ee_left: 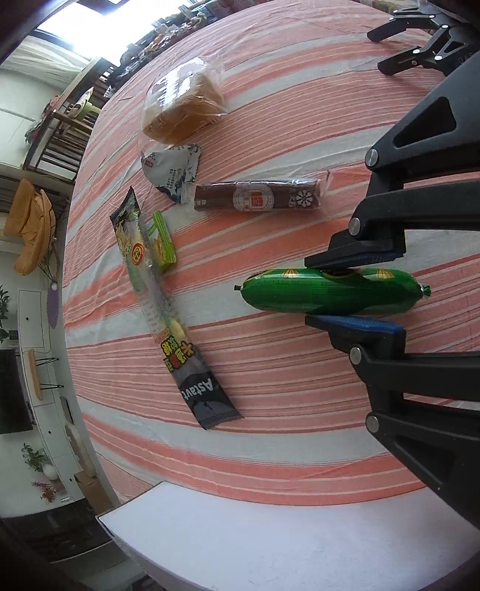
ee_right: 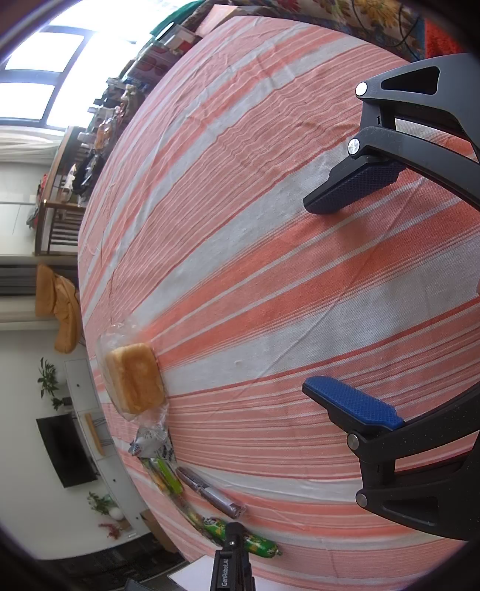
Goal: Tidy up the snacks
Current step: 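Lower the left tool onto the green sausage snack and grasp it, then lift the green sausage with left tool while right tool grasps the brown stick snack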
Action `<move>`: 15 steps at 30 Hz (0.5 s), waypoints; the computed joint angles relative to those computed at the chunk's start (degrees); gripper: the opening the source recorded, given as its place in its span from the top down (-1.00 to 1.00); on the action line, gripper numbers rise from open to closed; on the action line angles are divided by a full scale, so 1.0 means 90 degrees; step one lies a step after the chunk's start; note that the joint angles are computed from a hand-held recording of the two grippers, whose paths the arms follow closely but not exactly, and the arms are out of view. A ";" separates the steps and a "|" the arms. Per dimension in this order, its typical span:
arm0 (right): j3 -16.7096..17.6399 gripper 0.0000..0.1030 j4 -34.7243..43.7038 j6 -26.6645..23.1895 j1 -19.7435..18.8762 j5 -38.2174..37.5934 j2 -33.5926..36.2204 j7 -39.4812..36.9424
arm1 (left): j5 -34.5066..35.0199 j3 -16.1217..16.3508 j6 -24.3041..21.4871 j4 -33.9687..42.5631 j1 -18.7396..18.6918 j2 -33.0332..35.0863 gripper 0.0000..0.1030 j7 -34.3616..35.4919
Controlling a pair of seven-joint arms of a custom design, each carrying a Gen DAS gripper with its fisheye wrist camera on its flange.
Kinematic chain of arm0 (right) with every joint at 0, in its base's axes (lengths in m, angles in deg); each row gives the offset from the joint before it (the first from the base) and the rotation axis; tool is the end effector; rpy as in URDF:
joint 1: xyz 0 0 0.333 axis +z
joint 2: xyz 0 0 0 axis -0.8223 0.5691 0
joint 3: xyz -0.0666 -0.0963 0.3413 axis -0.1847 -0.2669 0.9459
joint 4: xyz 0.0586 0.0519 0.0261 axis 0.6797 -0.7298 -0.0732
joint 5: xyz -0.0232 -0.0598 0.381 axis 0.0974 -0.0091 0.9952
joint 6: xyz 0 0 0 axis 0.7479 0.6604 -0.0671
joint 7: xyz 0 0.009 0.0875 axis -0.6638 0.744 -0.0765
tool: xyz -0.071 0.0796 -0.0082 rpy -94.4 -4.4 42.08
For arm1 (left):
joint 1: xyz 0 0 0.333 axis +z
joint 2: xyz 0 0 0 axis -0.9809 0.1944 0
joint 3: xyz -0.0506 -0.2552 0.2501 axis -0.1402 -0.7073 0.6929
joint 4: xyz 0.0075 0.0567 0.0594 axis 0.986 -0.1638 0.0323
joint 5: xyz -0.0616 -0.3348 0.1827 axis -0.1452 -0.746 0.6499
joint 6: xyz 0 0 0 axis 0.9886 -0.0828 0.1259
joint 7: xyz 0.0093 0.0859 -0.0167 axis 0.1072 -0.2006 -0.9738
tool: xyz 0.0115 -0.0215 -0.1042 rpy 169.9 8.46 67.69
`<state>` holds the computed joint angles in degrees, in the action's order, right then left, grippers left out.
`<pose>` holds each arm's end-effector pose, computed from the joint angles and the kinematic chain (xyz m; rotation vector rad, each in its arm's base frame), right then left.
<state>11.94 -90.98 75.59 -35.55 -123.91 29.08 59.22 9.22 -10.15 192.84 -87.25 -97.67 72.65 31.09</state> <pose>0.5930 0.2253 0.4889 -1.7719 1.8734 -0.6671 0.6728 -0.3065 0.5017 -2.1626 1.8430 -0.5088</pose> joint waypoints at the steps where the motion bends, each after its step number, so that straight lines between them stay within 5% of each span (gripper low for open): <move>1: 0.0000 -0.78 0.0001 0.0000 0.0001 0.0001 0.0002 0.0001 | -0.0009 -0.0010 0.0178 -0.0426 -0.0040 -0.0271 0.56 -0.0200; 6: 0.0000 -0.78 -0.0002 0.0002 0.0000 0.0006 -0.0003 -0.0004 | 0.0294 -0.0167 0.0940 -0.2144 -0.0200 -0.1381 0.56 -0.0934; 11: -0.0001 -0.78 -0.0004 0.0000 0.0000 0.0005 -0.0005 -0.0002 | 0.1072 -0.0203 0.1502 -0.2860 -0.0292 -0.1735 0.48 -0.1823; 12: 0.0000 -0.78 -0.0002 -0.0001 0.0000 0.0006 -0.0005 -0.0003 | 0.1242 -0.0205 0.1529 -0.2836 -0.0291 -0.1704 0.38 -0.1891; 14: 0.0002 -0.78 -0.0004 0.0001 -0.0003 0.0012 -0.0007 -0.0012 | 0.1487 -0.0199 0.1436 -0.2684 -0.0295 -0.1583 -0.62 -0.1945; 15: 0.0003 -0.78 0.0003 -0.0001 -0.0001 0.0013 -0.0002 -0.0012 | 0.1683 -0.0160 0.1205 -0.2609 -0.0351 -0.1530 -0.77 -0.2090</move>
<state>11.97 -90.95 75.58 -35.56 -123.79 29.07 59.11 24.37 -11.59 203.69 -110.72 -100.83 58.88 12.28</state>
